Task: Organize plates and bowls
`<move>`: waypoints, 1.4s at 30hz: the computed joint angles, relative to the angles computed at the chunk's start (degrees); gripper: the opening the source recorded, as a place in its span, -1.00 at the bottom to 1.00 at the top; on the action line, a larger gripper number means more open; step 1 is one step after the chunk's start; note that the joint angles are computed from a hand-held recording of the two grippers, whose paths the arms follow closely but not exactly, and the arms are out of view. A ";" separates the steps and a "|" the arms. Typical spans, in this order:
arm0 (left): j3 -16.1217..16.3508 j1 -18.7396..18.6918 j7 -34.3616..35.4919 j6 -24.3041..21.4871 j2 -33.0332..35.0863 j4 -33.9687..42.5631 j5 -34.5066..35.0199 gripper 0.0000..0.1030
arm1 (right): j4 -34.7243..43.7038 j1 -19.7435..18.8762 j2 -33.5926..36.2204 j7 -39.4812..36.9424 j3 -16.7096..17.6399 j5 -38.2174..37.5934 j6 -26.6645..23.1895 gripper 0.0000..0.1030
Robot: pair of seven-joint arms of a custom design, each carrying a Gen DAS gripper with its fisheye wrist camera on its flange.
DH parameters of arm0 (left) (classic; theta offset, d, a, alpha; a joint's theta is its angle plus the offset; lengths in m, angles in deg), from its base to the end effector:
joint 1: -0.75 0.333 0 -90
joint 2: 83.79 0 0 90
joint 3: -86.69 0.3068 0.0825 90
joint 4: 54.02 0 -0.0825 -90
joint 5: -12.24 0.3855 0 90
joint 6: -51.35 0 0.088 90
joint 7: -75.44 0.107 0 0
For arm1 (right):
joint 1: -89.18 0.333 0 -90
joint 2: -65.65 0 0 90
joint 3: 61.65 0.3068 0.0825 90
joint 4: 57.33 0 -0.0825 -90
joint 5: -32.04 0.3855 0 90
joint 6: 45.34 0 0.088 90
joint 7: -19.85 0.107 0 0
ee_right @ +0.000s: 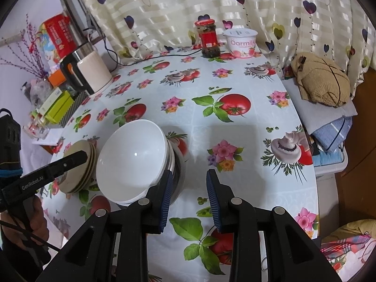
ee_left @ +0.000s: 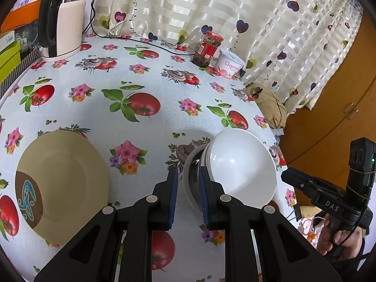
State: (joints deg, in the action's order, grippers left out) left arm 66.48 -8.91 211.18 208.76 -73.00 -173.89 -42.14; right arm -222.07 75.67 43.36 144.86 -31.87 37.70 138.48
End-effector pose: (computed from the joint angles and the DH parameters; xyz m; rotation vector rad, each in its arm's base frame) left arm 0.5393 -0.2656 0.3663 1.4931 -2.4811 1.1098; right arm 0.3870 0.0934 0.3531 -1.3936 2.0888 -0.4999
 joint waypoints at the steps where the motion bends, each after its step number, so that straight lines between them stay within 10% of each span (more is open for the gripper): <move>1: 0.05 -0.02 -0.20 -0.09 0.08 -0.03 0.22 -0.65 | -0.03 0.65 0.33 -0.14 -0.72 0.12 0.19 -0.43; 29: -0.79 2.38 -7.52 -7.73 5.13 3.63 6.50 -0.63 | 3.34 21.32 11.98 -13.76 -20.32 12.22 4.11 -0.65; 42: -1.40 2.91 -7.92 -8.39 6.01 4.29 6.83 -0.63 | 5.14 24.70 14.15 -17.03 -23.04 15.76 3.79 -0.70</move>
